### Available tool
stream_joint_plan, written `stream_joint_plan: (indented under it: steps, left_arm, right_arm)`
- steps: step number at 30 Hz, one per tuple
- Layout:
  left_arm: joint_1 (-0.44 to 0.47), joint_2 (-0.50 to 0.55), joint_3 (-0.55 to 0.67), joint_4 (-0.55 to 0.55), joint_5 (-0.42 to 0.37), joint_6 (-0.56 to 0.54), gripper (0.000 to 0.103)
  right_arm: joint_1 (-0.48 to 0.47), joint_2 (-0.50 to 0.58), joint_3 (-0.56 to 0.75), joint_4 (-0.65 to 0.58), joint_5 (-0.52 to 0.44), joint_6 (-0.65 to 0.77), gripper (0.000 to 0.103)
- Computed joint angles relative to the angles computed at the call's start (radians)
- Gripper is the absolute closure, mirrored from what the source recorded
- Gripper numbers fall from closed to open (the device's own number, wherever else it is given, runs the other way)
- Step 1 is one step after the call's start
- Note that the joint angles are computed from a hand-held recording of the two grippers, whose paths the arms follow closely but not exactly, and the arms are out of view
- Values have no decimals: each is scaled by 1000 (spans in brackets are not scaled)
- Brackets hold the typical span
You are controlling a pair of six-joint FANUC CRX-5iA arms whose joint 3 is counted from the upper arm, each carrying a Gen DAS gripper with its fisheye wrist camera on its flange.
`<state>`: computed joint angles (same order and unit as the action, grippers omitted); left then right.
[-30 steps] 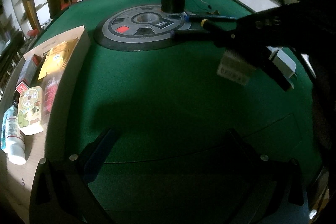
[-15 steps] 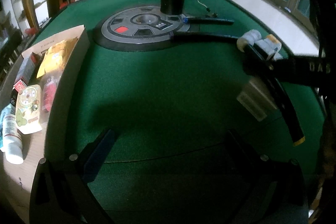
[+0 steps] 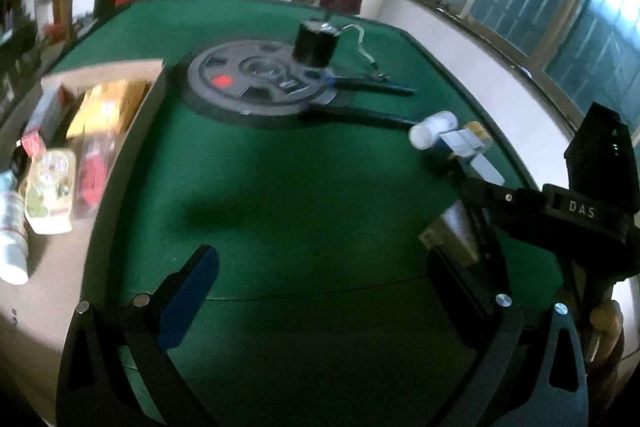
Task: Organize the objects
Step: 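Grasp the black marker with the right tool, then grasp the printed white card with the left tool while the right tool holds the marker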
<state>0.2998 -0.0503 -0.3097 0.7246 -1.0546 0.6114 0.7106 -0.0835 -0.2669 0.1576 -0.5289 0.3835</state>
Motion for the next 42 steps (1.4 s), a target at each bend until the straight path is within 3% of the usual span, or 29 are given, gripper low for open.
stream_joint_plan:
  steps: [4, 6, 7, 9, 12, 16, 18, 19, 21, 25, 29, 32, 33, 34, 35, 36, 42]
  left_arm:
    - [-21, -22, -13, -7, 10, -13, 2]
    - [-31, -30, -16, -19, 11, -8, 2]
    - [-36, -33, -18, -22, 11, -5, 2]
    - [-43, -40, -21, -24, 10, -4, 2]
    - [-48, -65, -43, -10, 26, -35, 2]
    - [-73, -80, -58, 7, 50, -92, 2]
    - [-100, -86, -68, 2, 83, -128, 2]
    - [-115, -89, -74, -3, 101, -146, 2]
    - [-144, -81, -74, -20, 122, -173, 2]
    - [-193, -42, -46, -56, 112, -224, 2]
    - [-239, -28, -30, -48, 143, -335, 2]
    - [-275, 11, 21, -101, 135, -308, 2]
    - [-280, 25, 34, -110, 120, -292, 5]
    - [-285, 40, 53, -128, 102, -264, 17]
    - [-290, 58, 77, -153, 81, -221, 47]
    - [-292, 81, 107, -180, 45, -172, 53]
    - [-234, 63, 92, -111, -3, -166, 55]
  right_arm:
    - [6, -30, -56, 40, 71, -60, 55]
    - [6, -17, -29, -13, 68, 18, 57]
    - [5, -13, -20, -34, 68, 44, 69]
    - [7, -4, -9, -37, 59, 62, 83]
    - [25, -52, -88, 115, 113, -70, 88]
    - [58, -73, -125, 350, -41, -263, 88]
    - [81, -58, -107, 406, -174, -303, 87]
    - [82, -58, -104, 396, -181, -292, 86]
    - [68, -74, -112, 329, -108, -240, 84]
    - [56, -81, -117, 313, -60, -234, 62]
    - [39, -91, -143, 326, -28, -283, 62]
    - [23, -106, -168, 310, 7, -315, 62]
    - [20, -112, -174, 302, 11, -316, 61]
    - [14, -117, -178, 291, 16, -315, 61]
    - [12, -119, -180, 287, 19, -315, 60]
    - [11, -120, -178, 284, 14, -310, 59]
    - [10, -100, -134, 237, -23, -226, 56]
